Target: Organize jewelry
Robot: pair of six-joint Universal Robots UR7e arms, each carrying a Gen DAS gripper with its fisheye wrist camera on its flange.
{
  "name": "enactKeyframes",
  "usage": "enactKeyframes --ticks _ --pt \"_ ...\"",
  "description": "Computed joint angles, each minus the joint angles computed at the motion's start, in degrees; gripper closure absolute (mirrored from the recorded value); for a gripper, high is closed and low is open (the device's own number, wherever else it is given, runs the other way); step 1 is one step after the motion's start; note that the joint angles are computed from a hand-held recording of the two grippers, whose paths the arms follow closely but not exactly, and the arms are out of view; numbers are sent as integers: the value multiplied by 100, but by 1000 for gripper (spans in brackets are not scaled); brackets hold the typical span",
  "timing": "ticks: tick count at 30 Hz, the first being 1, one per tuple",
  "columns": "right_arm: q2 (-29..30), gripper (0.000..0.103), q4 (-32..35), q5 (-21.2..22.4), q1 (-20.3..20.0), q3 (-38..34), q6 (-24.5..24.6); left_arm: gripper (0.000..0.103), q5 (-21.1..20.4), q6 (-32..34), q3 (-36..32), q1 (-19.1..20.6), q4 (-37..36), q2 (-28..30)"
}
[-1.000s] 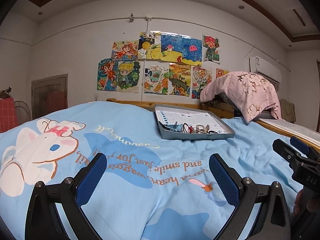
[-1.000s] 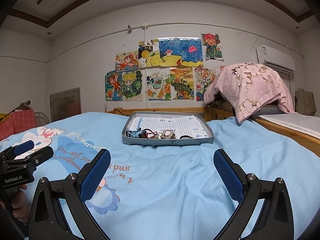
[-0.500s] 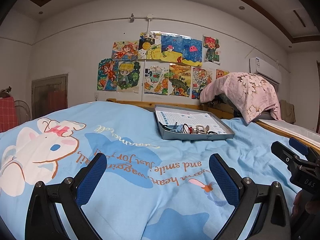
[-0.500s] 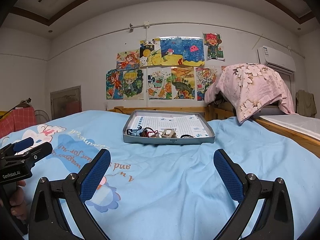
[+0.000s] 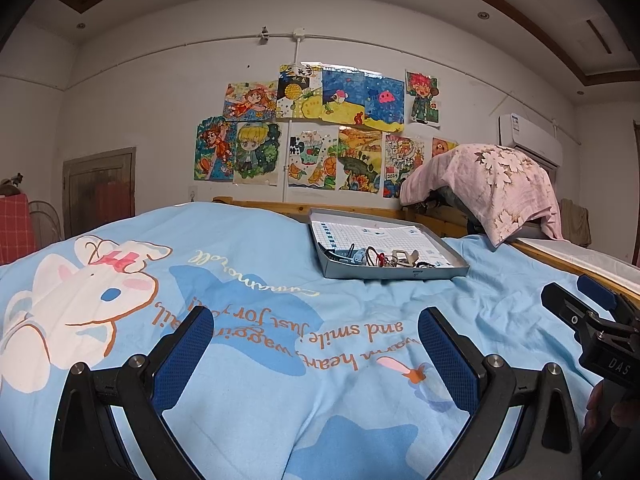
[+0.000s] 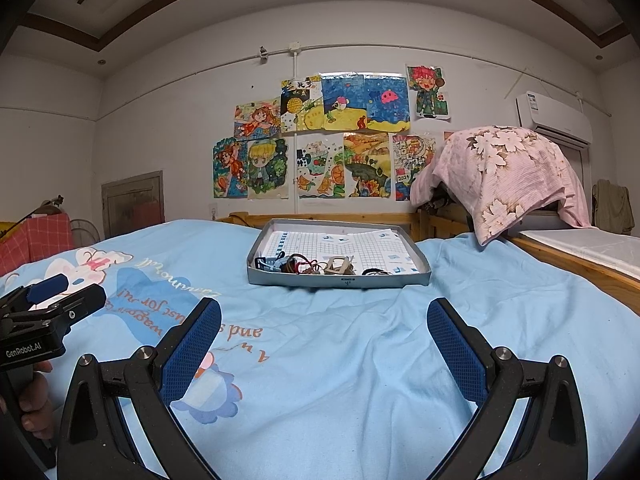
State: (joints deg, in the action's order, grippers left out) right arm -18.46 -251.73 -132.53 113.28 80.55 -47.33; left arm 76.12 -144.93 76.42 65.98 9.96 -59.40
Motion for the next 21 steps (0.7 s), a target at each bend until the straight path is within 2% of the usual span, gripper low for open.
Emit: enactKeyframes --ticks 21 --pt "28 2 47 -10 14 -37 -30 0 -17 18 42 -18 -39 -13"
